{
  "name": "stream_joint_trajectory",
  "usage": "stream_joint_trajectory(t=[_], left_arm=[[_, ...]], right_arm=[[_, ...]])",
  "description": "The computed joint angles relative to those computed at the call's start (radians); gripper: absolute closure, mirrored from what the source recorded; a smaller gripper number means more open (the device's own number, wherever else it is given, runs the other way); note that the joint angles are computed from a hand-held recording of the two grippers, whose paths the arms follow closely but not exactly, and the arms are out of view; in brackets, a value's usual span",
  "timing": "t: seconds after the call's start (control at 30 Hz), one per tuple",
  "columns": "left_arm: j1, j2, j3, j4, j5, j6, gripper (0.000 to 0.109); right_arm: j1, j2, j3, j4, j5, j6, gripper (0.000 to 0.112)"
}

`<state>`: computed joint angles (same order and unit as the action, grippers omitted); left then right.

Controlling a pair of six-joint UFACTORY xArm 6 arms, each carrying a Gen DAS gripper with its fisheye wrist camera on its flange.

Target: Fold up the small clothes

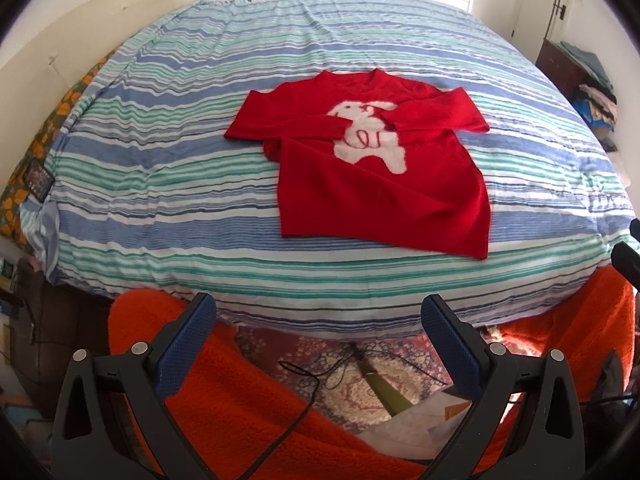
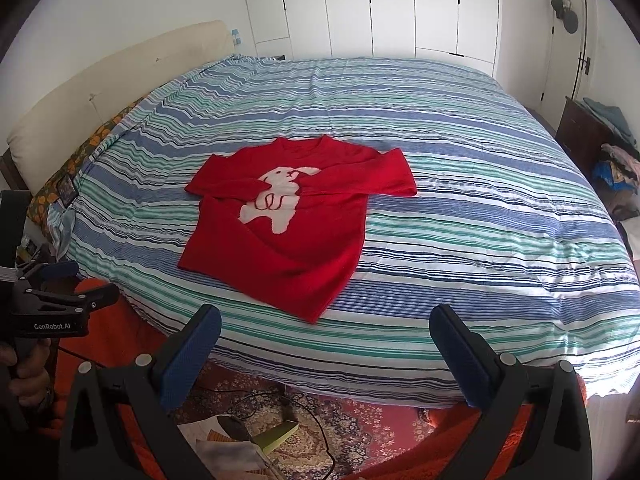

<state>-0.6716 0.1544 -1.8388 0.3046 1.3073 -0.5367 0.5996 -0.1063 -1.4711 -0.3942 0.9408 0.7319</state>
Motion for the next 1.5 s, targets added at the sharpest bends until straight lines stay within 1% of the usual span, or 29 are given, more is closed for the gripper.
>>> stream_joint_trajectory(t=[0.6, 0.83, 0.9, 0.93, 0.97, 1.0, 1.03, 1.07, 1.17, 1.23, 1.33, 1.37, 1.43, 1.47, 1.5], left_arm=[[-0.005, 0.003, -0.005, 0.009, 0.010, 0.002, 0.006], [0.016, -0.006, 0.017, -0.026, -0.012, -0.001, 0.006], [0.034, -0.013, 0.041, -0.034, -0.053, 0.005, 0.006], [0.052, -0.023, 0.076, -0.040, -0.108, 0.013, 0.006], [0.074, -0.027, 0.111, -0.053, -0.167, 0.026, 0.006], [0.102, -0.024, 0.143, -0.077, -0.222, 0.042, 0.006], [0.136, -0.010, 0.169, -0.117, -0.275, 0.061, 0.006], [0.168, 0.008, 0.185, -0.168, -0.312, 0.088, 0.006], [0.253, 0.096, 0.170, -0.340, -0.336, 0.176, 0.007], [0.287, 0.148, 0.156, -0.413, -0.355, 0.223, 0.007], [0.300, 0.222, 0.112, -0.441, -0.363, 0.258, 0.008], [0.303, 0.246, 0.096, -0.455, -0.370, 0.264, 0.010], [0.311, 0.291, 0.057, -0.504, -0.372, 0.269, 0.017], [0.313, 0.306, 0.042, -0.524, -0.378, 0.276, 0.023], [0.312, 0.321, 0.030, -0.539, -0.387, 0.287, 0.026]], right_arm=[[-0.001, 0.000, 0.001, 0.003, 0.000, -0.004, 0.010], [0.007, 0.005, -0.006, -0.005, 0.007, -0.004, 0.010], [0.007, 0.000, 0.003, -0.006, -0.006, -0.011, 0.010], [0.004, -0.003, 0.012, -0.005, -0.022, -0.020, 0.010], [-0.003, -0.010, 0.033, -0.007, -0.059, -0.033, 0.010], [-0.016, -0.019, 0.066, -0.009, -0.118, -0.049, 0.010], [-0.036, -0.024, 0.104, 0.013, -0.184, -0.084, 0.010], [-0.058, -0.017, 0.128, 0.062, -0.228, -0.133, 0.010], [-0.116, 0.035, 0.169, 0.273, -0.311, -0.291, 0.010], [-0.136, 0.077, 0.171, 0.406, -0.328, -0.385, 0.010], [-0.142, 0.121, 0.195, 0.596, -0.401, -0.510, 0.010], [-0.142, 0.134, 0.203, 0.677, -0.428, -0.556, 0.010], [-0.147, 0.163, 0.211, 0.845, -0.467, -0.642, 0.011], [-0.150, 0.178, 0.209, 0.910, -0.475, -0.671, 0.011], [-0.155, 0.195, 0.204, 0.979, -0.477, -0.709, 0.011]])
